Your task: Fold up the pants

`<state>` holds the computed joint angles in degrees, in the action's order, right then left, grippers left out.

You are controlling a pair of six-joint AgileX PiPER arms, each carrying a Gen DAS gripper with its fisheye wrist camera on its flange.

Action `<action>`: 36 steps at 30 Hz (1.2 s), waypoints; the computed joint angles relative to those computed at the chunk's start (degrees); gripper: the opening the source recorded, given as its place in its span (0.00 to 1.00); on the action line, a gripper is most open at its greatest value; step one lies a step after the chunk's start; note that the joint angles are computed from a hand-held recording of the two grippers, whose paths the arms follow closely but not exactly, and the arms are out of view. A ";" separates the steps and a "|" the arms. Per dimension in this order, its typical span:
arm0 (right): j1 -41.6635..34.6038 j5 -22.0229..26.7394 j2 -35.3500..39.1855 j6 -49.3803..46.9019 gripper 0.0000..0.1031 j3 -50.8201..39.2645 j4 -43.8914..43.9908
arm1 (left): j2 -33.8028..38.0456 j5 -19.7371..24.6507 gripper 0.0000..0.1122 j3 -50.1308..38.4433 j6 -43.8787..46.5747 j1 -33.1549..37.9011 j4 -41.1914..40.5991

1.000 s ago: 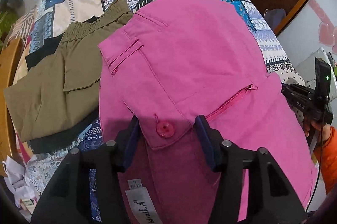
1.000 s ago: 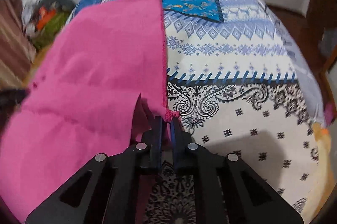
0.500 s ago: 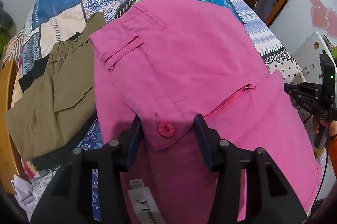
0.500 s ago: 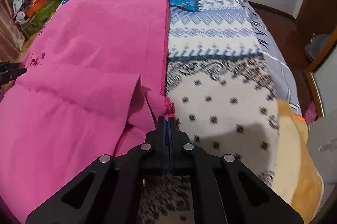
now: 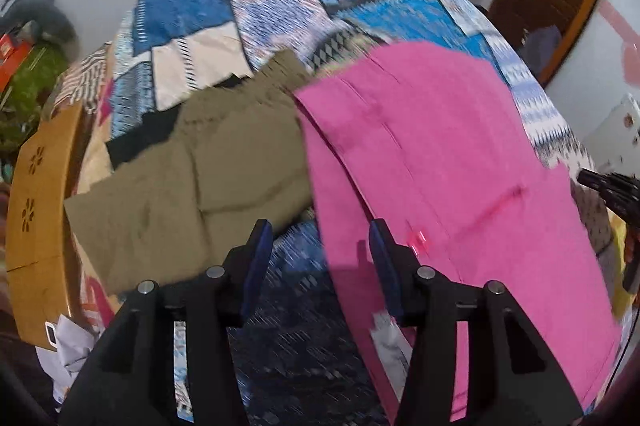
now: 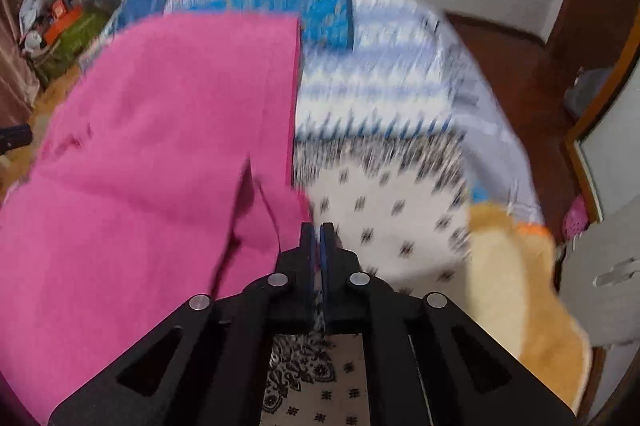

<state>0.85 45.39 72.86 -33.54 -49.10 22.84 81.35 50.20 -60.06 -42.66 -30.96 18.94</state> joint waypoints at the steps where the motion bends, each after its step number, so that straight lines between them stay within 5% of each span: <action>1: -0.57 0.84 -0.49 -0.66 0.03 -1.70 1.25 | 0.50 0.07 0.45 -1.12 0.63 1.30 -0.43; 6: -0.90 2.42 1.71 -1.12 0.49 -9.46 6.22 | 4.89 -0.82 0.53 -7.00 3.52 5.35 -0.60; 10: 2.58 -1.14 5.75 0.42 0.61 -13.58 6.83 | 10.12 -1.33 0.55 -11.63 6.47 7.74 -2.18; 20: 8.49 -5.99 20.61 2.68 0.62 -22.67 6.09 | 19.34 -4.94 0.44 -16.53 16.23 13.85 -14.24; 29: 10.03 -4.94 32.22 5.87 0.62 -32.24 5.94 | 23.00 -8.47 0.42 -16.89 24.02 17.09 -25.35; 34: 9.56 -4.16 35.76 3.93 0.51 -35.05 10.26 | 23.88 -9.68 0.17 -17.01 27.26 17.75 -28.55; 35: 9.31 -3.97 36.00 3.03 0.43 -35.14 11.90 | 24.33 -9.22 0.05 -17.64 25.64 17.17 -26.51; 36: 9.25 -3.88 36.15 2.11 0.33 -35.16 13.25 | 24.99 -8.54 0.03 -18.40 24.13 16.64 -24.78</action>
<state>10.10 41.52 109.00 -31.43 -84.26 36.10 106.35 41.66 -78.45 -18.53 -14.32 -5.84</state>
